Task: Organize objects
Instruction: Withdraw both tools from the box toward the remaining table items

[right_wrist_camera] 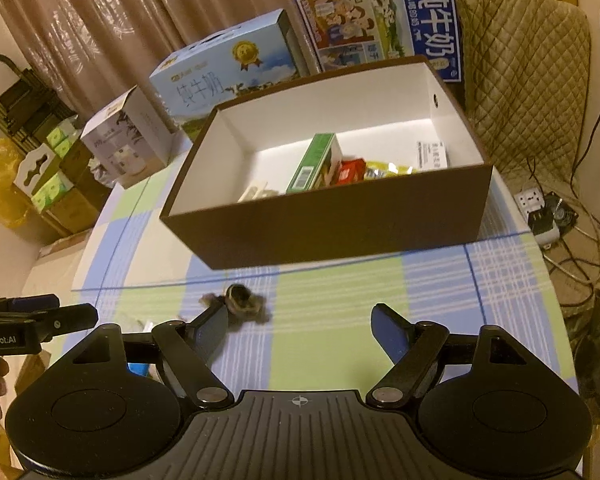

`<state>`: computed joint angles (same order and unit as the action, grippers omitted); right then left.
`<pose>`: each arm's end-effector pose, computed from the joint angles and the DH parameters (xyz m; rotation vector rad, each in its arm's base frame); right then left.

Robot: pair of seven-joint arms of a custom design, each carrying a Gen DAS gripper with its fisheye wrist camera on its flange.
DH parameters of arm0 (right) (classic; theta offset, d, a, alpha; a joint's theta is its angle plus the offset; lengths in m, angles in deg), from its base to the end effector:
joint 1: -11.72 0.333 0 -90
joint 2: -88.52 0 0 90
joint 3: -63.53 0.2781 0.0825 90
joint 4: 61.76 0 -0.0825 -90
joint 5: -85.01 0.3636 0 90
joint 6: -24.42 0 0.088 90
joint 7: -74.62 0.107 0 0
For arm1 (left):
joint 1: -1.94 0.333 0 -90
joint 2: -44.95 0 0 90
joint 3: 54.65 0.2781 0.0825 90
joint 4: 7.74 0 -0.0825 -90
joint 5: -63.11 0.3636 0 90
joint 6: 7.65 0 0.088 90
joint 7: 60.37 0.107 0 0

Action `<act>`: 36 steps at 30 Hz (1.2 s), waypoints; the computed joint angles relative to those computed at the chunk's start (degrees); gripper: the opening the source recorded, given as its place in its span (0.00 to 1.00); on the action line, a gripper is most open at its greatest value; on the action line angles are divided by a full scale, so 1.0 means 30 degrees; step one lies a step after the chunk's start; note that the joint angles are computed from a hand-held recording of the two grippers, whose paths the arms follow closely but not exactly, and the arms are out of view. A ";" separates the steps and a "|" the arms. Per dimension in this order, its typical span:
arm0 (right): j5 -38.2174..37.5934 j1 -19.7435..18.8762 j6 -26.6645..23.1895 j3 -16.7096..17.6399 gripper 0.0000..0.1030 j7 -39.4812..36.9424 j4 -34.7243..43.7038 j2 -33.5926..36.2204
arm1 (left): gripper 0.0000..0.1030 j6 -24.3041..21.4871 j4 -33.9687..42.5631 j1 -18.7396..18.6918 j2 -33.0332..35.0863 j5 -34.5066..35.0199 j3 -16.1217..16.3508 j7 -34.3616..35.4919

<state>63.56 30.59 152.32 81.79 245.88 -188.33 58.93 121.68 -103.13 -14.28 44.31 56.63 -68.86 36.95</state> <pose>0.3453 0.2775 0.5977 -1.1514 2.2166 -0.4863 0.4998 -0.2980 0.6259 -1.2807 2.4734 -0.8051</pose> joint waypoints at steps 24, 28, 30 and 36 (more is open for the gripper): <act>0.0463 0.2183 -0.0141 0.0053 0.78 -0.1138 0.2166 0.3547 | 0.96 -0.0911 -0.4717 0.1312 -0.3651 -0.0568 0.1144 0.0653; 0.0911 0.2556 0.0549 -0.0273 0.78 -0.1234 0.2357 0.4315 | 0.95 -0.0695 -0.5147 0.1510 -0.3783 -0.0546 0.1268 0.0620; 0.1109 0.2686 0.0793 -0.0395 0.77 -0.1256 0.2562 0.4782 | 0.93 -0.0288 -0.5432 0.1617 -0.3811 -0.0303 0.1282 0.0697; 0.0553 0.2963 0.1213 -0.0634 0.77 -0.1285 0.3537 0.6340 | 0.89 0.0361 -0.5418 0.1818 -0.3270 -0.0280 0.1442 0.1454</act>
